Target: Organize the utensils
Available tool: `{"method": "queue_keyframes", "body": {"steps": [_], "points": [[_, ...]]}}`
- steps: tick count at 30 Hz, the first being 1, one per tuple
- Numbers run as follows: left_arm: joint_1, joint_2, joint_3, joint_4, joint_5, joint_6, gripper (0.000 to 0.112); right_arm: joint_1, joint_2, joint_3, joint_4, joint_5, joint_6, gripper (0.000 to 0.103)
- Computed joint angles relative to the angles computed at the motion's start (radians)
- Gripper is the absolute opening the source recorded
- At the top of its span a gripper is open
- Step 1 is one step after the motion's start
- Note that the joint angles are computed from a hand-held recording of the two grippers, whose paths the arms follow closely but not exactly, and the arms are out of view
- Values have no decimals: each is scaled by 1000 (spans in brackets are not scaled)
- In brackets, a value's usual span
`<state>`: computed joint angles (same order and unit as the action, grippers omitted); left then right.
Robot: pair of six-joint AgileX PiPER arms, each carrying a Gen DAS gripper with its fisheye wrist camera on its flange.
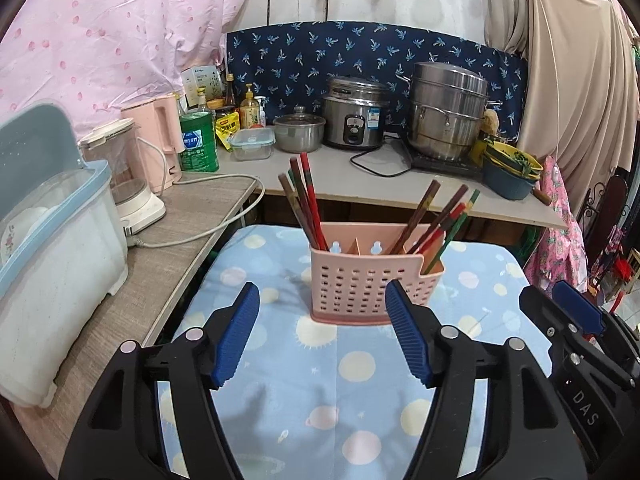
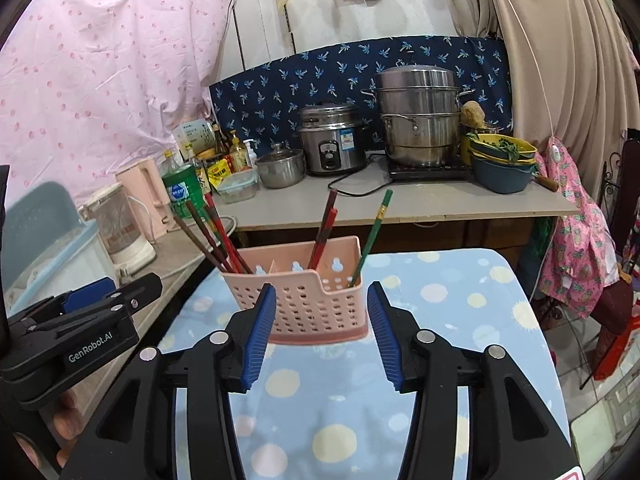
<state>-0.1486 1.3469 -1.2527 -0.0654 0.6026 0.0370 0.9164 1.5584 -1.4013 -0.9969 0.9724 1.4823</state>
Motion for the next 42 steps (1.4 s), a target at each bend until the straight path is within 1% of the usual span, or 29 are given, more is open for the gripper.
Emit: {"method": "queue_keyframes", "body": {"steps": [2, 7, 12, 16, 19, 23, 26, 30, 32, 34, 38, 39, 41, 42], "points": [[-2, -22, 34, 10, -5, -9, 63, 28, -7, 20, -12, 24, 26, 51], [-17, -74, 118, 64, -24, -54, 65, 90, -21, 68, -24, 71, 78, 51], [-16, -114, 181, 74, -32, -61, 66, 128, -33, 105, -15, 89, 127, 52], [-12, -146, 233, 80, -41, -64, 70, 151, -42, 138, -5, 95, 158, 53], [-11, -167, 268, 89, -48, -72, 74, 173, -41, 150, -4, 111, 171, 56], [-14, -188, 306, 108, -53, -91, 77, 202, -34, 158, -2, 143, 190, 57], [-11, -202, 333, 108, -59, -90, 78, 217, -40, 178, 0, 148, 212, 59], [-9, -218, 363, 115, -58, -97, 80, 230, -44, 200, 6, 152, 230, 60], [-14, -225, 377, 139, -61, -122, 83, 242, -46, 211, 6, 160, 243, 63], [-11, -232, 390, 143, -65, -126, 85, 249, -47, 219, 7, 164, 252, 65], [-10, -249, 411, 155, -72, -140, 89, 266, -53, 239, 10, 175, 277, 73], [-12, -256, 419, 169, -79, -153, 91, 268, -57, 246, 11, 176, 284, 74], [-21, -265, 431, 207, -86, -187, 93, 276, -59, 256, 13, 183, 297, 81], [-26, -270, 439, 225, -90, -202, 93, 278, -58, 258, 14, 188, 299, 83]]}}
